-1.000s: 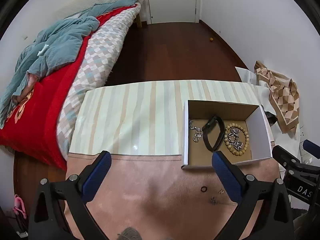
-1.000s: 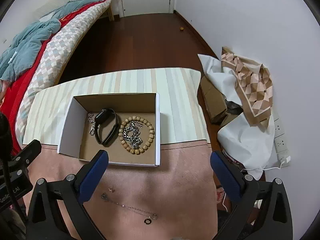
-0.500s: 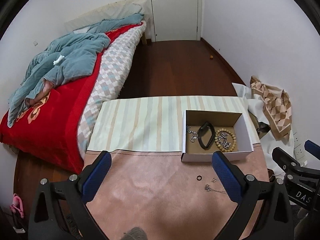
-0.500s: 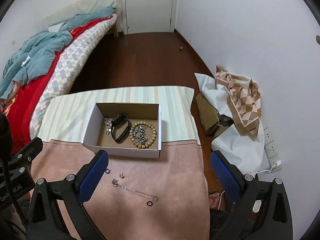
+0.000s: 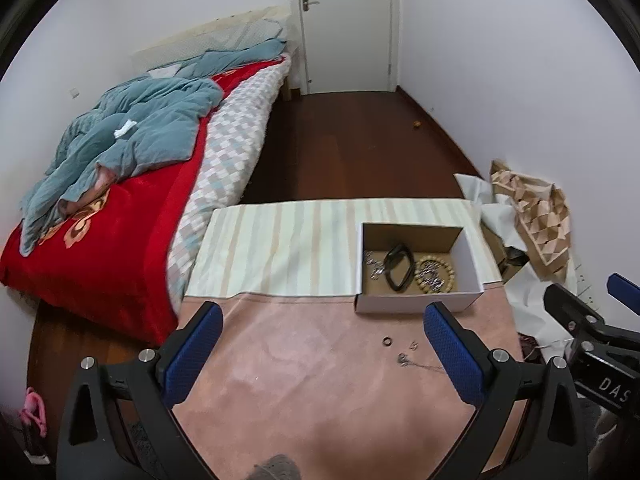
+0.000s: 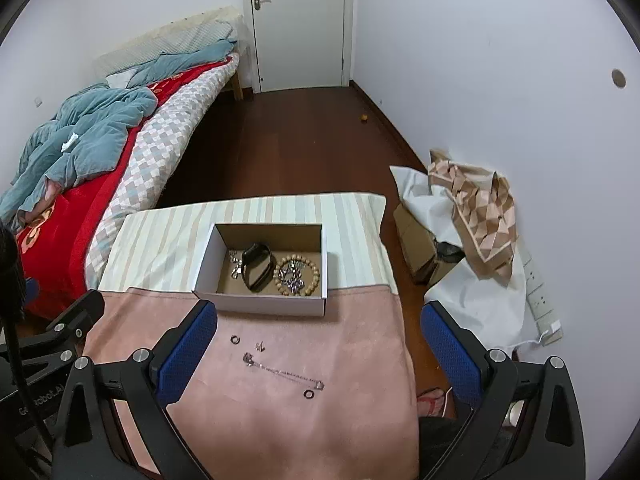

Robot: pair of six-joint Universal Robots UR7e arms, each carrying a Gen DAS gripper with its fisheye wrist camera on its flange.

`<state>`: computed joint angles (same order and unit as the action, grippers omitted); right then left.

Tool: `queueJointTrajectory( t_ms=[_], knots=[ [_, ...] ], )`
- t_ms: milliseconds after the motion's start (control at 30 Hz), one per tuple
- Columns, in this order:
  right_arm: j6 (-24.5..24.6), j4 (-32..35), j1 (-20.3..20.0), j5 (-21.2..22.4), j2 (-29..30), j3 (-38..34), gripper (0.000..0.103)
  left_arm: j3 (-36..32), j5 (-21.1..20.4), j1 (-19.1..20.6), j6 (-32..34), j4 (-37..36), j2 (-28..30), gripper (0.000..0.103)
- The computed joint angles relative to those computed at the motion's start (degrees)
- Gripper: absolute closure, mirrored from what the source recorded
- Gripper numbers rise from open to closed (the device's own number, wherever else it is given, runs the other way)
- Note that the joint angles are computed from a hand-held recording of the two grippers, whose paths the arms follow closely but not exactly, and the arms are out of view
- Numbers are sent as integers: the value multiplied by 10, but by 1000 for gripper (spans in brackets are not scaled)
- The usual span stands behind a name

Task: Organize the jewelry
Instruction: 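Withdraw both open tools from the box back over the table, then grasp the pendant necklace with the right tool while the left tool grasps the small earring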

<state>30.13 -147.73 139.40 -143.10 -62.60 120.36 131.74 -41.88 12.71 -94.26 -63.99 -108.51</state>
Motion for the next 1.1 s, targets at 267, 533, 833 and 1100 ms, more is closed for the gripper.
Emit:
queueJointTrajectory(
  t_ms=[267,533,833,1100],
  knots=[
    [18,-78,-87,88,-10,94,2,56,-33,35,-39,1,17,0],
    [-12,-197,-175,128,54,160,37,114,-47,128,-13,-79,44,0],
    [-44,-264,-200,130,107,170,60,130,-38,168,36,-142,75,0],
    [-69,-277,-178,109,134,158,93,128,-32,178,45,-154,82,0]
  ],
)
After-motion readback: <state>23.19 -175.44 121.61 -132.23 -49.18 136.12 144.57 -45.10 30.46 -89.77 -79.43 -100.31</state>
